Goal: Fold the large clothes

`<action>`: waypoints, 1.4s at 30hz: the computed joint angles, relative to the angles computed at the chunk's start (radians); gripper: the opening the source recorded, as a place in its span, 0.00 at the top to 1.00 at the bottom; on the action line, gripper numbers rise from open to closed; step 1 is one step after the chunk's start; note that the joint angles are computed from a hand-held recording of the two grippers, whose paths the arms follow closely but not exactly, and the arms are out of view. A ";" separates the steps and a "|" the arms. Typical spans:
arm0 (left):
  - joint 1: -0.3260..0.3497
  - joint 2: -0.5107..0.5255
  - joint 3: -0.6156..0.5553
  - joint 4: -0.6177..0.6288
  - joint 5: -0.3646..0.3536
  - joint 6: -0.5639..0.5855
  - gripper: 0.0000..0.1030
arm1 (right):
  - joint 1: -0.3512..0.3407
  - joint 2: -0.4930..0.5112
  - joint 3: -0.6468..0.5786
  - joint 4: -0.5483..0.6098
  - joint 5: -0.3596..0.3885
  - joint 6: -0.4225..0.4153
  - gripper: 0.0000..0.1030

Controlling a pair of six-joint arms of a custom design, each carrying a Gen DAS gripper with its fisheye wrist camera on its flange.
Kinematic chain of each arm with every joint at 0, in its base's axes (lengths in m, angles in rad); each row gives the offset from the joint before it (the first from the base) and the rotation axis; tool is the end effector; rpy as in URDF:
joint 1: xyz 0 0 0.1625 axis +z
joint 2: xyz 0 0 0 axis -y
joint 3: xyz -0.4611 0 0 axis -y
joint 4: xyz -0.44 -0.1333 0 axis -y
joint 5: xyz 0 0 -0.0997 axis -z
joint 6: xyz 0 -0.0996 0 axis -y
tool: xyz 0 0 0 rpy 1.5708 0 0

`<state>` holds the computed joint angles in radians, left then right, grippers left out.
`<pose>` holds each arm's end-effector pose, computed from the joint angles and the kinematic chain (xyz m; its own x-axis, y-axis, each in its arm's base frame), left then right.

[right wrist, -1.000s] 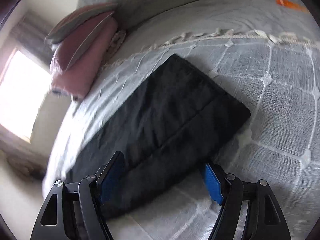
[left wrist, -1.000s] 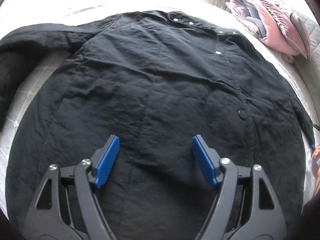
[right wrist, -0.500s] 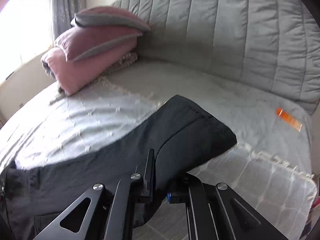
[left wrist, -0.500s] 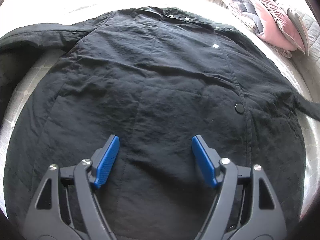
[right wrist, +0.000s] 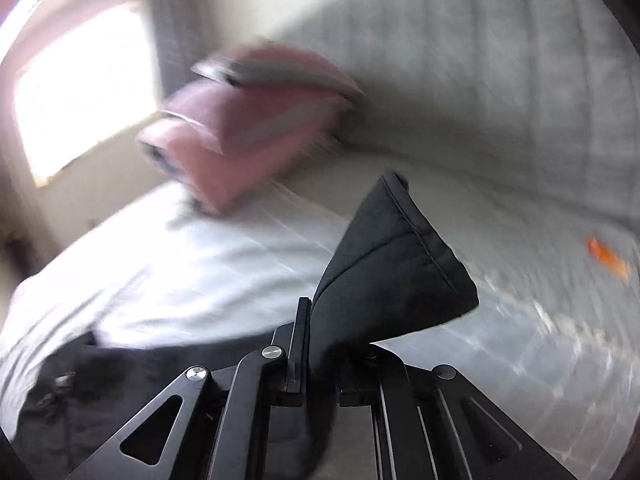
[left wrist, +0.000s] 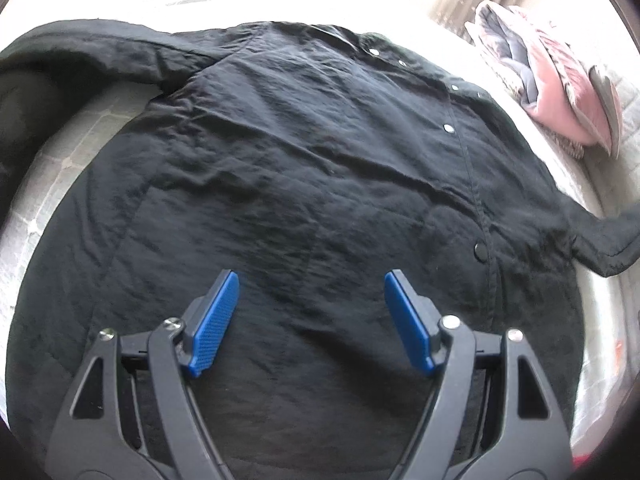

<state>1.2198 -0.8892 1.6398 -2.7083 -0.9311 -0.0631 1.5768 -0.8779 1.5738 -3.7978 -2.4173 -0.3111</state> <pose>-0.0716 -0.7562 0.1841 -0.8492 0.0094 -0.5279 0.2654 0.8719 -0.4114 0.0629 -0.7018 0.3322 -0.6350 0.6965 0.3342 -0.2044 0.2656 -0.9421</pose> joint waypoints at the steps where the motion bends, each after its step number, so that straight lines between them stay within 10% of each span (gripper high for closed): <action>1: 0.002 -0.003 -0.001 0.004 -0.005 -0.012 0.26 | 0.024 0.016 -0.017 -0.013 0.034 -0.036 0.92; 10: 0.021 -0.015 -0.019 0.061 -0.033 -0.087 0.27 | 0.188 0.318 -0.298 0.225 0.293 -0.190 0.92; 18: 0.039 -0.028 -0.033 0.085 -0.055 -0.130 0.27 | 0.181 0.665 -0.665 0.712 0.128 -0.077 0.88; 24: 0.042 -0.029 -0.040 0.092 -0.067 -0.146 0.27 | 0.157 0.612 -0.585 0.700 0.212 -0.007 0.77; 29: 0.042 -0.029 -0.038 0.089 -0.065 -0.142 0.27 | 0.173 0.568 -0.525 0.753 0.283 0.042 0.33; 33: 0.044 -0.029 -0.040 0.097 -0.071 -0.140 0.27 | 0.180 0.526 -0.466 0.702 0.416 0.079 0.27; 42: 0.046 -0.023 -0.048 0.102 -0.068 -0.128 0.26 | 0.184 0.650 -0.642 0.842 0.264 0.113 0.28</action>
